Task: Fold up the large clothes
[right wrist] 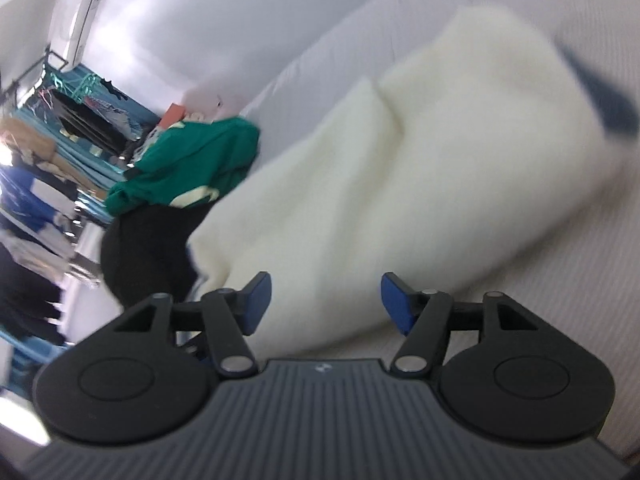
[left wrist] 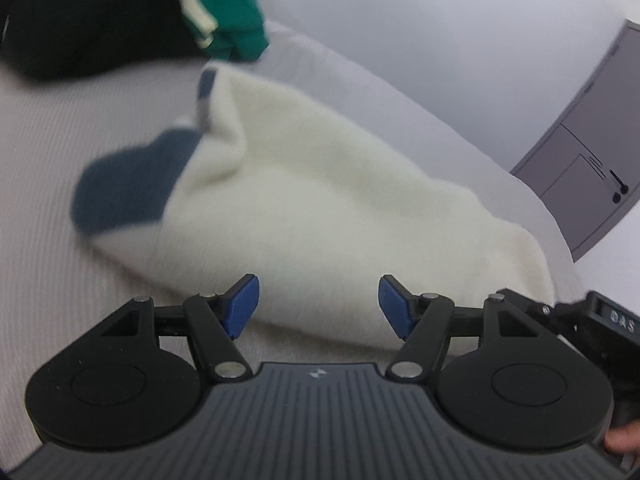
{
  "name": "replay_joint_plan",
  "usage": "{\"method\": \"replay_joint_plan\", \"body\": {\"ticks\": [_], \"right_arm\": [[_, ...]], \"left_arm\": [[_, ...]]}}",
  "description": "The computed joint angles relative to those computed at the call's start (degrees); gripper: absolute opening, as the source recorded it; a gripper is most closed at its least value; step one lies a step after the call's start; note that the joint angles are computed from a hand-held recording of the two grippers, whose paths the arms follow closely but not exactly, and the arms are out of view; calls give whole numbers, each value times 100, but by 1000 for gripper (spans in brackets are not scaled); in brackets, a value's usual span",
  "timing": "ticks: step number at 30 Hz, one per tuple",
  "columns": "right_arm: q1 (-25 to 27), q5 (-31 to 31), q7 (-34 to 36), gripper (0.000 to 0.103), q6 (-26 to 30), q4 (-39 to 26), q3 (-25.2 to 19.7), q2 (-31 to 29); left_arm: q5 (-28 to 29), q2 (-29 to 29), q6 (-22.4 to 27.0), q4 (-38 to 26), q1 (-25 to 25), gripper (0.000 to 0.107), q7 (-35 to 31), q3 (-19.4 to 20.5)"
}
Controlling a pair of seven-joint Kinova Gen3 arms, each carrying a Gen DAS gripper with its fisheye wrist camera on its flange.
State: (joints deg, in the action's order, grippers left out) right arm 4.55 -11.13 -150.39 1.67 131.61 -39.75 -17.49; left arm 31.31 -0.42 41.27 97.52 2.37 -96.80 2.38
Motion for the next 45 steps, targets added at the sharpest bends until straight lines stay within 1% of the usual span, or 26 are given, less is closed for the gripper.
{"method": "replay_joint_plan", "body": {"ticks": [2,3,4,5,7,8,10,12,14,16,19,20,23,26,27,30,33,35,36,37,38,40,41,42,43,45], "right_arm": [[-531,118,-330,66,-199,86,366,227],[-796,266,-554,67,-320,125,572,348],[-1062,381,-787,74,-455,163,795,496],[-1327,490,-1020,86,-566,223,1030,568],[-1858,653,-1444,92,-787,332,1534,730],[-2124,646,-1556,91,-942,401,1791,817],[-2654,367,-1644,91,-1407,599,2257,970],[-2945,-99,-1558,91,-1702,715,2485,1108],[-2812,-566,-1310,90,-1780,708,2357,1220],[-2322,-1032,-1090,90,-1940,719,1879,1314],[-1526,-1731,-736,89,-2280,778,1088,1359],[-1261,-1964,-575,89,-2358,805,823,1318],[-492,-2663,-139,90,-2610,947,37,1078],[-141,-3348,-63,91,-3285,1082,-718,1051],[-132,-3479,49,92,-3480,1094,-855,1063],[-293,-3585,392,92,-4011,1123,-977,1084],[-447,-3490,480,92,-4506,1168,-1011,1211],[-547,-3466,496,92,-4431,1182,-884,1178],[-554,-3386,373,92,-4255,1276,-753,1039],[-478,-3264,220,92,-4064,1266,-727,1005],[-433,-3049,-13,92,-3906,1290,-603,1012],[-612,-2770,-479,92,-3702,1362,-274,1062],[-688,-2692,-644,92,-3576,1369,-133,1099],[-667,-2664,-716,90,-3456,1366,-80,1115],[-555,-2721,-695,89,-3349,1337,-133,1147],[-228,-3079,-382,89,-3230,1251,-444,1152]], "left_arm": [[-9,-29,95,45,30,71,134,-79],[-17,-19,118,44,175,71,191,-246],[-68,4,121,18,416,71,277,-487],[-161,13,106,5,682,71,425,-743],[-245,74,148,-57,1178,72,576,-1259],[-240,110,214,-91,1308,72,635,-1418],[-93,188,382,-143,1265,72,624,-1486],[63,283,523,-189,1251,73,630,-1582],[242,336,616,-183,1327,75,591,-1769],[443,402,701,-181,1220,77,557,-1781],[805,484,833,-149,1305,78,371,-2064],[1017,496,821,-85,1206,79,221,-2027],[1699,558,788,156,478,84,-143,-1554],[2398,628,942,370,-318,85,-272,-1059],[2631,654,970,459,-584,85,-236,-877],[3330,723,1001,754,-1380,85,-144,-319],[4029,905,1005,1015,-2176,85,-312,320],[4495,1015,855,1170,-2580,84,-593,740],[4728,1069,798,1220,-2623,84,-766,800],[4961,1114,766,1269,-2569,83,-954,754],[5142,1149,707,1289,-2409,83,-1059,611],[5229,1172,672,1230,-1912,83,-1055,96],[5133,1189,618,1142,-1647,80,-1000,-152],[4945,1178,528,1050,-1382,72,-868,-383],[4728,1167,460,960,-1123,68,-704,-608],[4374,1160,427,794,-612,56,-506,-1102]]}}
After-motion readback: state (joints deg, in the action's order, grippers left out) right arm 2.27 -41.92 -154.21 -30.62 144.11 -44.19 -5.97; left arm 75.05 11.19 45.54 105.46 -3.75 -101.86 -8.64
